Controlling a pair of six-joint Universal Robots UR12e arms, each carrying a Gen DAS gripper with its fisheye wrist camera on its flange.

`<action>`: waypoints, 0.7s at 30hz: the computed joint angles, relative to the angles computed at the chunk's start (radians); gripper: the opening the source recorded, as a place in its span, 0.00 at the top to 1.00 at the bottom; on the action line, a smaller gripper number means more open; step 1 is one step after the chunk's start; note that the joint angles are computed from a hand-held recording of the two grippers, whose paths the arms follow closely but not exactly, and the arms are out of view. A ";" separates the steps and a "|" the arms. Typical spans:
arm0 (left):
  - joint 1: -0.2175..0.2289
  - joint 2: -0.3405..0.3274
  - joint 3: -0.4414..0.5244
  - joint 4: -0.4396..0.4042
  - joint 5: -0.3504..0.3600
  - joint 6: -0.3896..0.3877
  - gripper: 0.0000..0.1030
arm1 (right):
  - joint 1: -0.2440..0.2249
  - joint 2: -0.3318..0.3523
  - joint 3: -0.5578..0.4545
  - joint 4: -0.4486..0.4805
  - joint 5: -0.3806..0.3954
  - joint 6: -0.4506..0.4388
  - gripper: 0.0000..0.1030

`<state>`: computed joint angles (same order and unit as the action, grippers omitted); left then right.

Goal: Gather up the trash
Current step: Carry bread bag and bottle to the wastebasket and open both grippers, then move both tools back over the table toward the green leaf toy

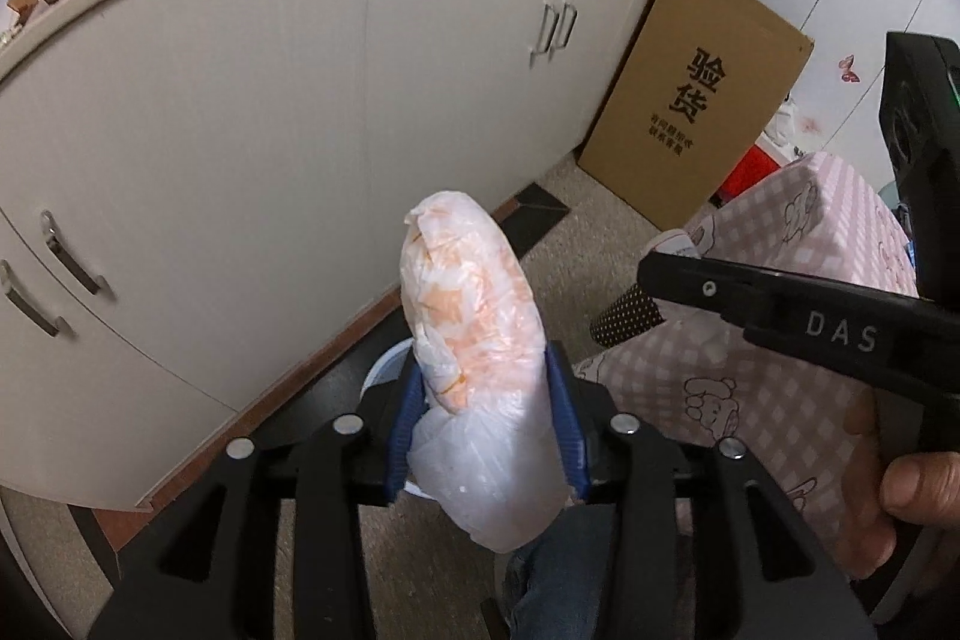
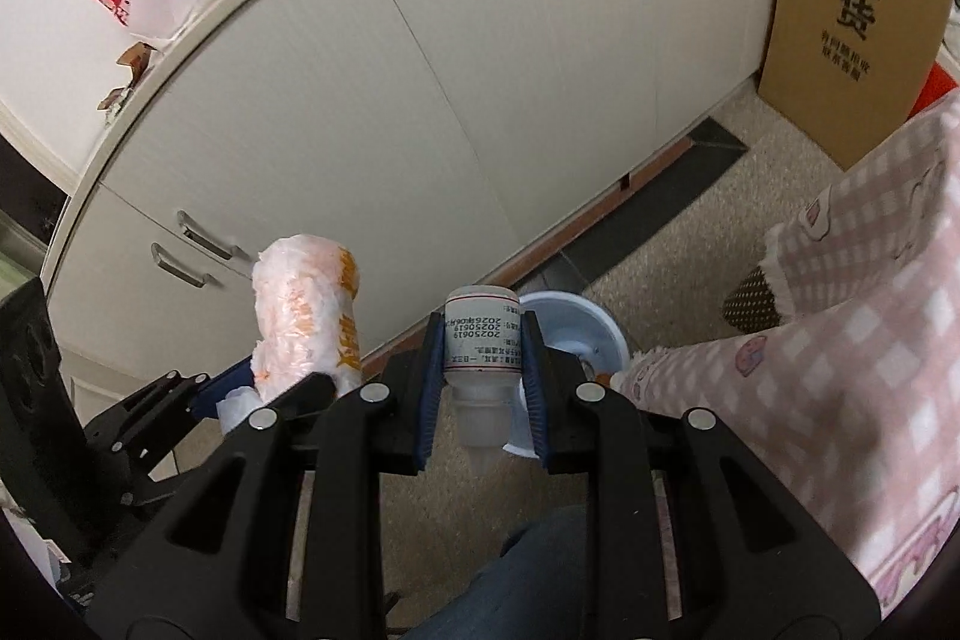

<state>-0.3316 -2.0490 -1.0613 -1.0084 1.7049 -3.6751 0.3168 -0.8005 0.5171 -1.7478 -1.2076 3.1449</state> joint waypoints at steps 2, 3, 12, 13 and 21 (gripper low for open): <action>0.000 -0.002 0.003 -0.015 0.006 -0.006 0.31 | 0.001 -0.005 0.010 -0.024 -0.016 0.012 0.25; 0.000 0.000 0.001 -0.013 0.014 -0.015 0.22 | 0.001 -0.007 0.012 -0.028 -0.021 0.015 0.19; -0.009 0.006 0.012 -0.014 0.067 -0.046 0.18 | -0.006 -0.052 0.071 -0.113 -0.051 0.033 0.06; -0.011 0.006 0.014 -0.014 0.073 -0.046 0.18 | -0.008 -0.061 0.084 -0.127 -0.050 0.032 0.06; -0.043 -0.004 0.069 0.007 0.127 -0.013 0.17 | -0.035 -0.138 0.184 -0.246 -0.040 0.054 0.06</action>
<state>-0.3742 -2.0527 -0.9919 -1.0010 1.8316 -3.6885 0.2823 -0.9381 0.7011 -1.9943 -1.2476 3.1991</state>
